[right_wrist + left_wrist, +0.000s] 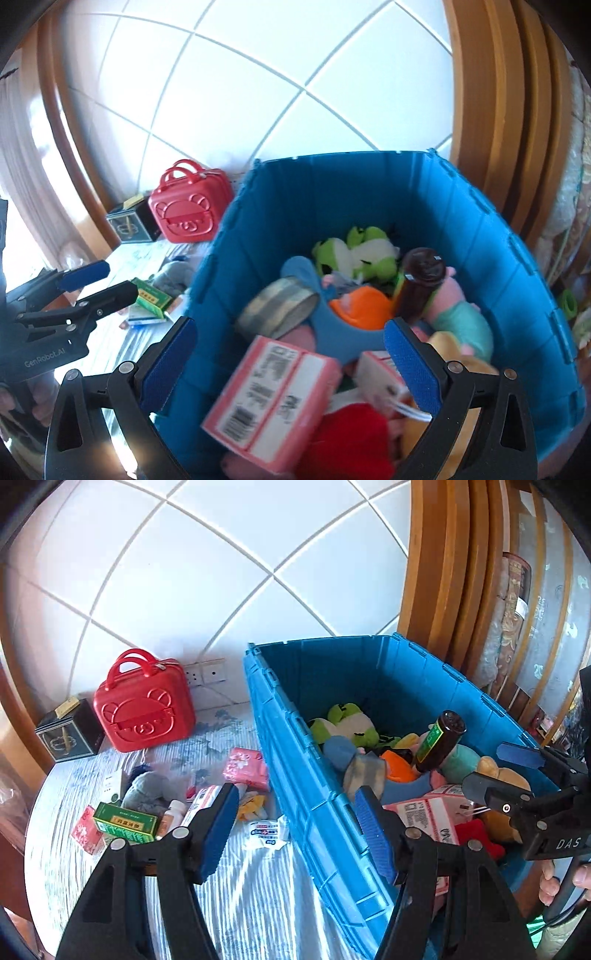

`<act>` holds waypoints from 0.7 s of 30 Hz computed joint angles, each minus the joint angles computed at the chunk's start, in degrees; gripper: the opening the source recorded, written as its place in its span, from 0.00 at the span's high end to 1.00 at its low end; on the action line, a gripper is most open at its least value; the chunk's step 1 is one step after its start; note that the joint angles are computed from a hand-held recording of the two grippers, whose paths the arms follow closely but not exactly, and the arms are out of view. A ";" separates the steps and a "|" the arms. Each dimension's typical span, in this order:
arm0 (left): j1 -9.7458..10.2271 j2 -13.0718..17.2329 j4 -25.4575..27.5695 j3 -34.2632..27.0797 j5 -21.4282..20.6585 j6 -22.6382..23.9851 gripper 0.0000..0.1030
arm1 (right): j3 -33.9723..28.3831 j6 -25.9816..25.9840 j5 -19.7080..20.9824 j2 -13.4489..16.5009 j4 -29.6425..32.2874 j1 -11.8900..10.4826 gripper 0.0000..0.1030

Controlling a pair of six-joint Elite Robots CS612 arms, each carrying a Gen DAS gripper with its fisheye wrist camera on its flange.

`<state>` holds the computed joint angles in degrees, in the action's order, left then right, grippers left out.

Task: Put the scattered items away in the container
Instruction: 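Withdraw both open tools from the crate back over the remaining items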

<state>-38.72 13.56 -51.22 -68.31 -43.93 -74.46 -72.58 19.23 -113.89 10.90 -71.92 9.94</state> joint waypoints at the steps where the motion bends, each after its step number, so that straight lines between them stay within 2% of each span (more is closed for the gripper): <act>1: -0.13 0.64 1.79 -1.63 0.19 -1.11 0.37 | 0.77 0.03 0.10 -0.10 -0.74 0.39 0.01; 6: -1.00 3.71 12.35 -9.45 1.80 -7.37 0.37 | 5.59 0.47 -1.23 -1.06 -4.97 2.77 0.01; 12: -1.76 7.65 22.47 -18.50 1.65 -11.90 0.37 | 13.19 2.25 -3.59 -2.72 -10.11 5.54 0.01; 17: -1.63 11.05 25.32 -25.32 -0.87 -11.05 0.37 | 19.32 5.16 -4.08 -4.04 -13.70 7.07 0.01; 21: -1.14 13.30 26.58 -29.41 -3.39 -12.80 0.37 | 23.38 7.41 -4.53 -5.14 -14.44 7.72 0.01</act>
